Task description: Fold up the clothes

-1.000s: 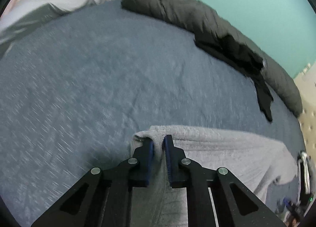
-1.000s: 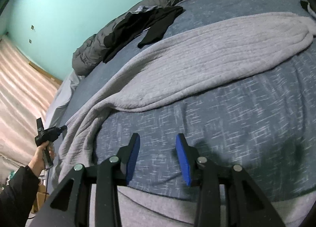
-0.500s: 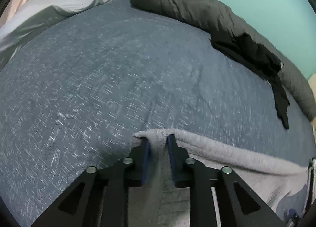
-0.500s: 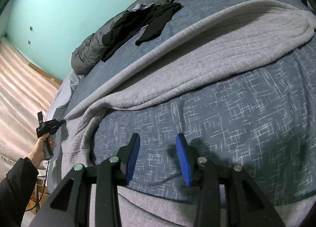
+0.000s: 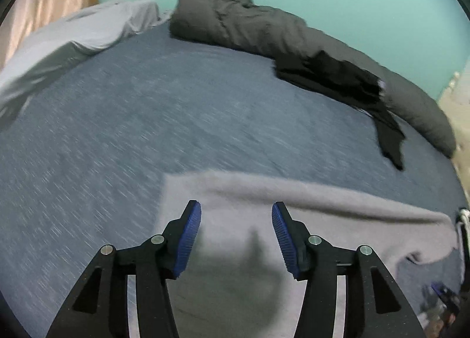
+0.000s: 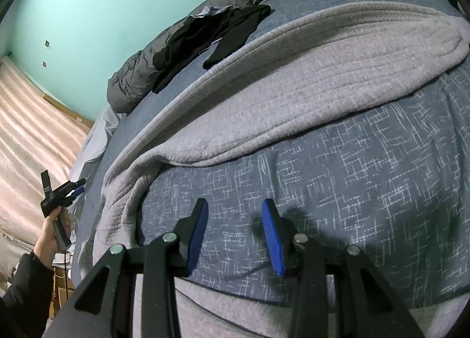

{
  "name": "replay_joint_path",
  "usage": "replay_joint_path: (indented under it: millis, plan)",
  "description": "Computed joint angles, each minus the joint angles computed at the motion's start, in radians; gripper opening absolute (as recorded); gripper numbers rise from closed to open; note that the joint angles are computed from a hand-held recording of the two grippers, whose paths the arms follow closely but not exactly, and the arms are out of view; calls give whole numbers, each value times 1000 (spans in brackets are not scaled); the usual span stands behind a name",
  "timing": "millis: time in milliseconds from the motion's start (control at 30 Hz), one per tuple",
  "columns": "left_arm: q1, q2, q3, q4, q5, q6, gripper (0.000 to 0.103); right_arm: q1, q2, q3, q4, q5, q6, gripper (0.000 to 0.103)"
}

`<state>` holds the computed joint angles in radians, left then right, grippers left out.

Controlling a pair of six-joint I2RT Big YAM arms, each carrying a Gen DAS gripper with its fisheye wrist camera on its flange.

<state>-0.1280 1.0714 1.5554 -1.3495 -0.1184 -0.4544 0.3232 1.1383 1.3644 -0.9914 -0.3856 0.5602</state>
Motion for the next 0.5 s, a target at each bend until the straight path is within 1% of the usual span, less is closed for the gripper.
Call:
replay_joint_path:
  millis: [100,167,233,300,400,467,500]
  plan:
    - [-88,-29,-44,28,-5,-76,55,10,19,28,-8,11,5,38]
    - [-150,-54,-86,55,-10,-136,55,22,50,69,-22,18,-6,38]
    - [-210,-89,-140,91,-9,-209,55,35,102,137,-51,23,-42,38]
    - [-243,-105,-173,103,-21,-252,55,48,174,229,-106,27,-78,38]
    - [-280,-108,-209,106,-23,-286,55,65,308,398,-219,31,-139,38]
    - [-299,-95,-207,101,-26,-270,55,72,382,493,-275,45,-171,38]
    - [-313,-99,-213,110,-32,-271,55,76,419,540,-296,58,-184,38]
